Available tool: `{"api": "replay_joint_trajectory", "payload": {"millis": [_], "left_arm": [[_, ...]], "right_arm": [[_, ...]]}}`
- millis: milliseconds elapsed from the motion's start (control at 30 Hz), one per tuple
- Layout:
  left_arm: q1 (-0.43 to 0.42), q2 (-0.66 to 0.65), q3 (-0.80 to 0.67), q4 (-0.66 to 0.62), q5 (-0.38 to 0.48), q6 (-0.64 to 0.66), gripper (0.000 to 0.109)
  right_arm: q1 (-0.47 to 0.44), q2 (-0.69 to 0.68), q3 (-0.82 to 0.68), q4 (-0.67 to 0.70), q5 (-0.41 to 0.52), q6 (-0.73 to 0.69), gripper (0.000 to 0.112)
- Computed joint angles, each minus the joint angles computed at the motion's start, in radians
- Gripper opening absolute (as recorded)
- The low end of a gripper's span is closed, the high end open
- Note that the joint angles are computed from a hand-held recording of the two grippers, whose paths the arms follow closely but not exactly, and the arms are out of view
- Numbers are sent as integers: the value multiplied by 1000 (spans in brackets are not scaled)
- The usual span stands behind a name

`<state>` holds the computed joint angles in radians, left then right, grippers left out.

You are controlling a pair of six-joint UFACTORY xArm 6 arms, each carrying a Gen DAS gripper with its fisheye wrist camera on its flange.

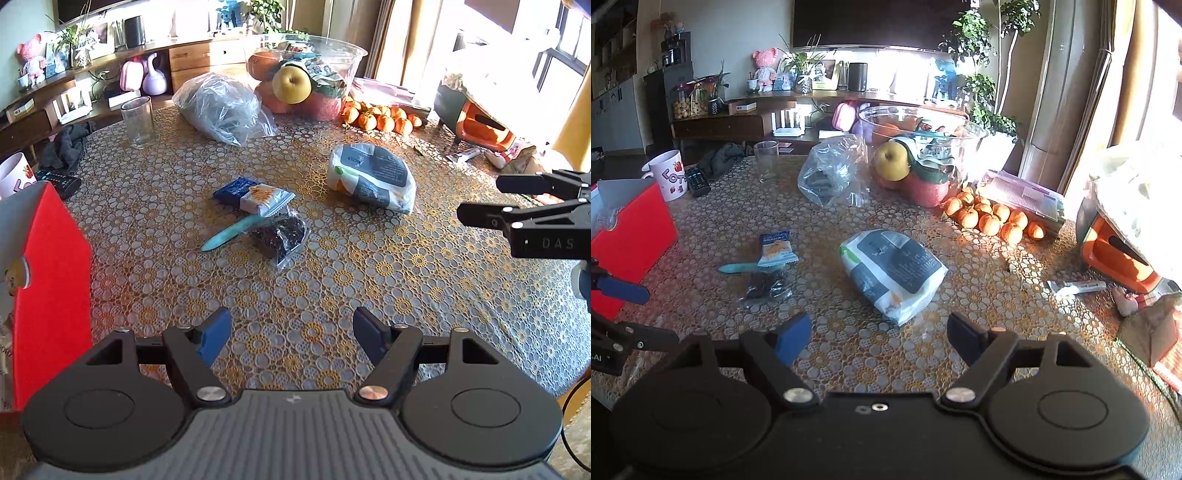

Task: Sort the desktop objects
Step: 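Reach the right tool to the white-and-blue tissue pack and grasp it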

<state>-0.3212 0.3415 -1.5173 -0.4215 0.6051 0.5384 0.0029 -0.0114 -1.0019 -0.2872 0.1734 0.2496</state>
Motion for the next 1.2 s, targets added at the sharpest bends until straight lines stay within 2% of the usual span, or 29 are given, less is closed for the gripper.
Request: {"api": "replay_joint_trajectory", "payload": {"millis": [67,167,400,500,567,733,767,800,967,1200], "left_arm": [[-3,34,-31,-3,-5,-14,72],[-10,77,-66,0,-29,-22,72],[-27,168,-150,26,-57,-42,72],[-30,205,-191,37,-47,-55,72],[-31,229,-218,45,-37,-67,72],[-26,288,-297,33,16,-77,72],[-25,302,-314,29,28,-80,77],[-25,310,-323,31,31,-85,87],[-30,336,-340,24,7,-80,103],[-37,390,-414,12,19,-85,103]], "right_arm": [[-1,37,-34,122,-8,-145,87],[-6,85,-81,208,-17,-261,91],[-5,206,-211,505,-14,-623,100],[-1,255,-284,669,42,-826,102],[0,286,-323,706,71,-899,102],[-4,366,-411,689,100,-952,102],[-6,383,-433,696,110,-962,102],[-9,398,-453,710,124,-975,102],[-15,457,-521,730,148,-1006,102],[-26,531,-613,691,215,-987,102]]}}
